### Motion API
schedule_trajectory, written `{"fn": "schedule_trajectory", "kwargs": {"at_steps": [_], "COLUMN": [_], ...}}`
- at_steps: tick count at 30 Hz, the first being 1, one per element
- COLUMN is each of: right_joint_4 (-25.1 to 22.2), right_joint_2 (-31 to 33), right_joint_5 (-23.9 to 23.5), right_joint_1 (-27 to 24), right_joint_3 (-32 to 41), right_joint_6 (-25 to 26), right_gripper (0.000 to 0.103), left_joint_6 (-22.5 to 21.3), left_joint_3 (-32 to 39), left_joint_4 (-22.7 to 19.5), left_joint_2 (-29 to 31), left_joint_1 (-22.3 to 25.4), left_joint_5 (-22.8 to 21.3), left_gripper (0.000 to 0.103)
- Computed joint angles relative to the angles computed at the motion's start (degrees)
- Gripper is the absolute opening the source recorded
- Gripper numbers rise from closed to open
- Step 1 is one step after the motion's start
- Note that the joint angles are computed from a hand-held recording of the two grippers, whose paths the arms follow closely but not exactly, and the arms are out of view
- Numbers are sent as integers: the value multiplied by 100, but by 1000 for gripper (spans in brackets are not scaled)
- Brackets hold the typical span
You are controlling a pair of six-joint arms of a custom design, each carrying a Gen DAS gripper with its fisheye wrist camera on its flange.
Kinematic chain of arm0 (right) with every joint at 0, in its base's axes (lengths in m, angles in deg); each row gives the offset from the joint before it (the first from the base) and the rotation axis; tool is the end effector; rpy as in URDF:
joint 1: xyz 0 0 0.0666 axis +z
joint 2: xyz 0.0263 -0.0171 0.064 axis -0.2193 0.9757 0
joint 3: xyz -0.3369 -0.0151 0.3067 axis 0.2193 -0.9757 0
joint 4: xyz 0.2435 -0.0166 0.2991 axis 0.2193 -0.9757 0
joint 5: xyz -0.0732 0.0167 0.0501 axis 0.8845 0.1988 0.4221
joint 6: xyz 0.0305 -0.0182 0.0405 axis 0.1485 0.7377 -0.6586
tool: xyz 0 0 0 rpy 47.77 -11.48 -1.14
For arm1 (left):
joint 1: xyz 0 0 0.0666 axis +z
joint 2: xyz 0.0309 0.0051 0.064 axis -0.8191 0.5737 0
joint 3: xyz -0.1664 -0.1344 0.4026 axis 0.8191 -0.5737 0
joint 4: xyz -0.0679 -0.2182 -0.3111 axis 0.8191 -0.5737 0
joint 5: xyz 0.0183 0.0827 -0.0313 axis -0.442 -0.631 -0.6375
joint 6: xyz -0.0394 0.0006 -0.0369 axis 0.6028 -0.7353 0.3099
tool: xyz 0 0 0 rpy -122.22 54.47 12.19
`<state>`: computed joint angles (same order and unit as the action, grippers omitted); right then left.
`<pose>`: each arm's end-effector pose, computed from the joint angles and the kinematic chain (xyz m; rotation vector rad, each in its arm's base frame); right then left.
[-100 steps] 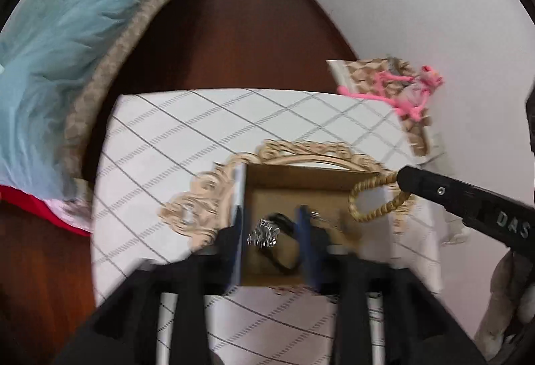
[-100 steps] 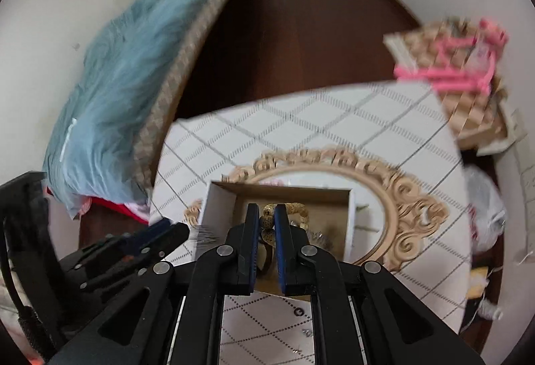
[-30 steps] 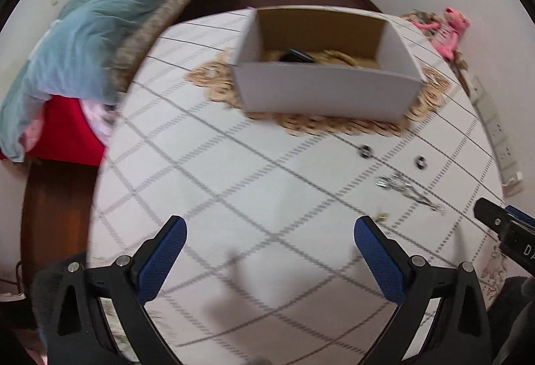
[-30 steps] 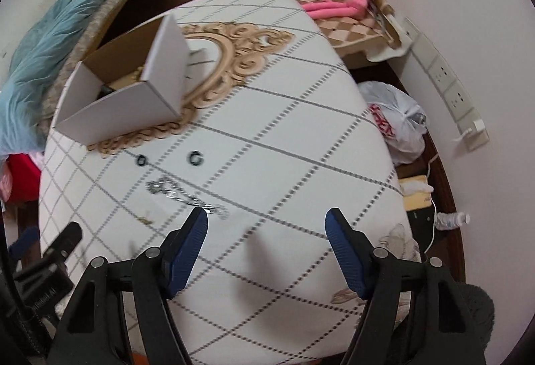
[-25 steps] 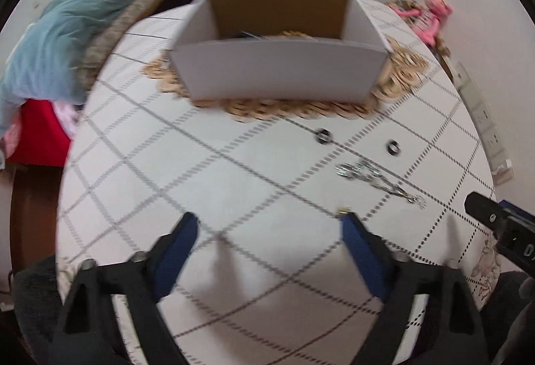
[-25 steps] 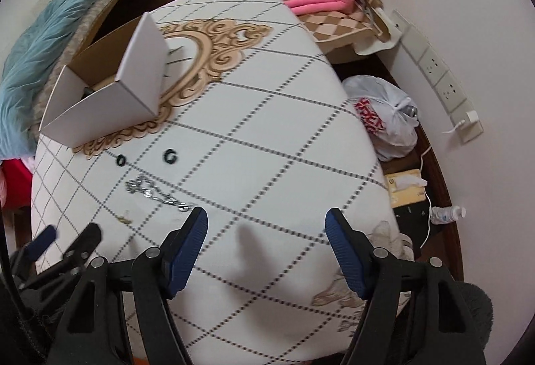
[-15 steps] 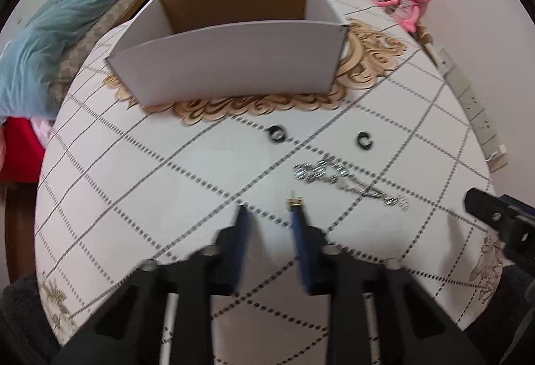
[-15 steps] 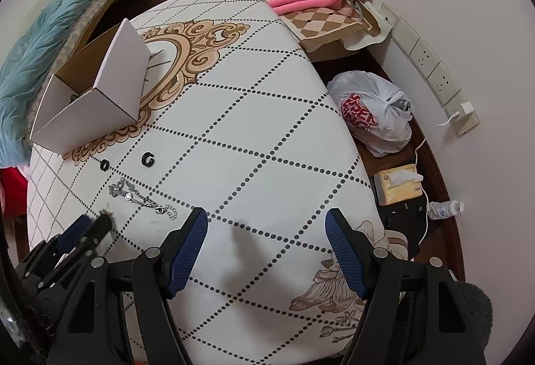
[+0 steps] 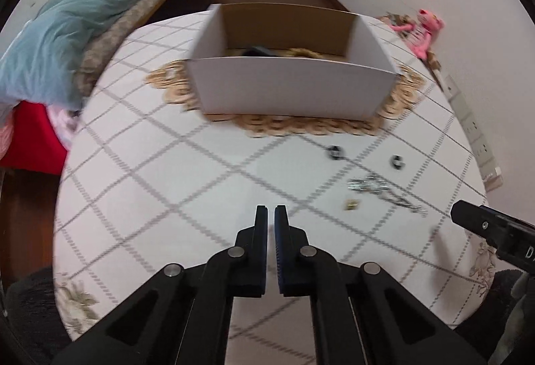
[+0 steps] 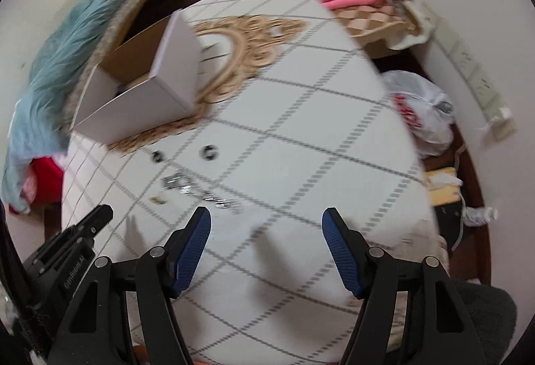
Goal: Organize jewelry
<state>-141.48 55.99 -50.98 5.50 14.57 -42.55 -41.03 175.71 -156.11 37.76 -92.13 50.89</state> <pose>0.4782 0.1613 0.5456 0.1009 2.8041 0.3693 0.4163 -0.3038 0.5590 -0.0888 2.6833 -0.0225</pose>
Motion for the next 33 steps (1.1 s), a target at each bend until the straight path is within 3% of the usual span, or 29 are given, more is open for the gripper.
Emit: {"fn": "schedule_trajectory", "kwargs": {"at_steps": [3,7,13,16,18,19,20,21,24,26,28,29,33], "right_joint_4": [119,213,270,255,338,311,348,420,504,627,688,727,797], "right_joint_2": [154,403,552,564,544,537,512,464,377,247,132,57,-115], "right_joint_5": [-106,88,157,209,568,729,969,1108,905,873,724,665,516], "right_joint_1": [281,649,705,678,779,814,870,884,774,679,572,508,326], "right_joint_3": [117,341,430,333,287,279,231,150,41,-93,-176,-215,-233], "right_joint_6": [187,444,402,566,909,1035,1190,1289,1263,1089,896,786,592], "right_gripper": [71,71,69,52,46,36,11,4,4,0,0,0,0], "left_joint_6": [96,200,460,491,573,614,634,641,651,659,667,655,536], "left_joint_3": [-172,-330,-625,-596,-546,-528,-483,-465,-332,-278,-260,-278,-126], "left_joint_4": [-88,-99,472,419,347,294,256,218,42,8,73,152,184], "left_joint_2": [-140,-242,-472,-400,-338,-310,-269,-249,-146,-109,-105,-120,3], "left_joint_1": [123,288,364,317,297,289,280,275,236,224,201,201,131], "left_joint_5": [-65,-12,679,693,682,644,627,611,471,464,468,474,502], "left_gripper": [2,2,4,6,7,7,7,7,7,20,84,88,88]}}
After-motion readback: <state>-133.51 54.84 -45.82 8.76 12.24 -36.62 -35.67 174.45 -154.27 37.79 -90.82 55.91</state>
